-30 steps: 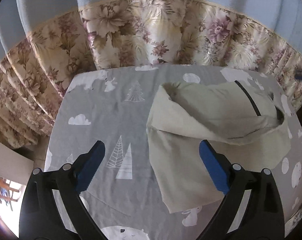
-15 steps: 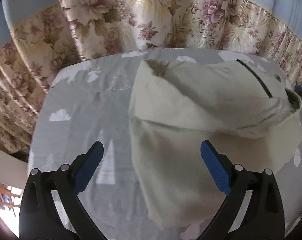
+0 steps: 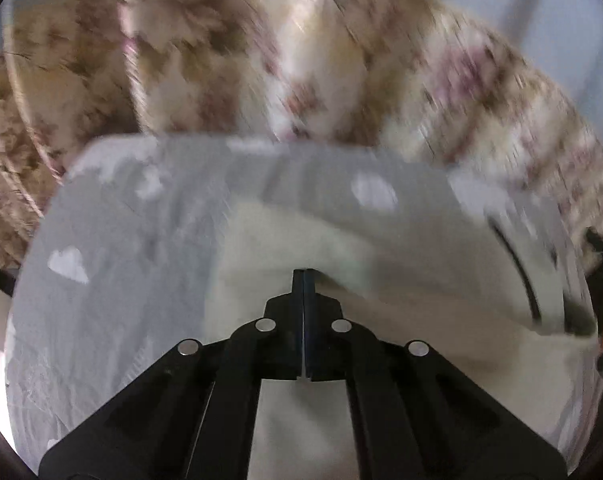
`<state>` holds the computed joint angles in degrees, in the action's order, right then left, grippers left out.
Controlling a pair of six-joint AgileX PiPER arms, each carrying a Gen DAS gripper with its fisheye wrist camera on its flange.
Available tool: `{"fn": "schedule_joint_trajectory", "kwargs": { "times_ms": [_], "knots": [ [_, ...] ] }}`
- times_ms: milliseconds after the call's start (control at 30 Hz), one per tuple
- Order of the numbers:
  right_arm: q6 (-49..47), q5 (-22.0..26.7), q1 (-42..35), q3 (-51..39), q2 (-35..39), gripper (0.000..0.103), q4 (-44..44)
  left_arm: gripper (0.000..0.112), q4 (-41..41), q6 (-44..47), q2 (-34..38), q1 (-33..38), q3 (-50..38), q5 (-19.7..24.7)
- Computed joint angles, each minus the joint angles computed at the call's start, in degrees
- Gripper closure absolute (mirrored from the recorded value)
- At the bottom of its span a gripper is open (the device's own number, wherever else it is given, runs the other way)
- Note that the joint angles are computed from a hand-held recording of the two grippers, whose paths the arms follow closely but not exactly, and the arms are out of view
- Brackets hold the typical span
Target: Fold large clothes
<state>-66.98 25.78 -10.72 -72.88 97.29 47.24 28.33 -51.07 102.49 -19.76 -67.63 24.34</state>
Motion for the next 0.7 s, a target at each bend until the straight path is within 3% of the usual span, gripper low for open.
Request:
{"fn": "schedule_joint_trajectory", "kwargs": {
  "times_ms": [67, 133, 167, 200, 267, 333, 467, 533, 567, 633, 667, 700],
  "knots": [
    [10.59, 4.60, -1.65, -9.05, 6.40, 0.103, -5.31, 0.112, 7.29, -6.10, 2.73, -0.62, -4.18, 5.70],
    [13.45, 13.04, -3.63, -13.46, 8.69, 0.099, -6.49, 0.112, 5.41, -3.99, 4.40, 0.06, -5.37, 7.22],
    [11.44, 15.82, -4.66, -13.11, 8.73, 0.092, -4.92, 0.106, 2.01, -0.40, 4.29, 0.37, -5.68, 8.31],
    [8.42, 19.14, -5.97, -11.08, 8.19, 0.058, -3.46, 0.094, 0.89, 1.04, 3.14, 0.13, -4.55, 9.53],
    [2.93, 21.29, -7.37, -6.40, 6.92, 0.018, -0.79, 0.027, 5.19, -2.37, 0.38, -1.64, -0.90, 9.73],
    [-0.21, 22.69, -7.80, -2.55, 6.17, 0.018, -1.53, 0.020, 12.14, -8.30, -2.57, -4.62, 3.30, 10.07],
    [1.77, 24.91, -7.07, -2.02, 10.48, 0.019, -4.62, 0.020, 9.90, -4.56, -2.69, -6.79, 4.61, 9.38],
    [4.74, 24.85, -5.38, -2.59, 13.88, 0.028, -6.60, 0.020, 8.48, -3.19, -0.40, -7.46, 3.12, 10.47],
    [4.28, 22.41, -4.73, -0.92, 13.81, 0.031, -5.45, 0.020, 8.63, -3.75, 0.38, -7.65, 2.90, 10.57],
    [0.01, 14.25, -2.09, 4.23, 9.00, 0.061, -4.70, 0.020, 9.95, -5.58, 0.60, -8.15, 3.45, 10.54],
    [-1.69, 10.26, -0.83, 6.35, 6.11, 0.097, -4.44, 0.020, 10.53, -6.39, 0.33, -8.47, 3.87, 10.57],
    [-3.69, 8.39, -0.55, 7.01, 3.53, 0.100, -2.58, 0.020, 10.68, -6.74, 0.11, -8.49, 4.12, 10.49]
  ]
}}
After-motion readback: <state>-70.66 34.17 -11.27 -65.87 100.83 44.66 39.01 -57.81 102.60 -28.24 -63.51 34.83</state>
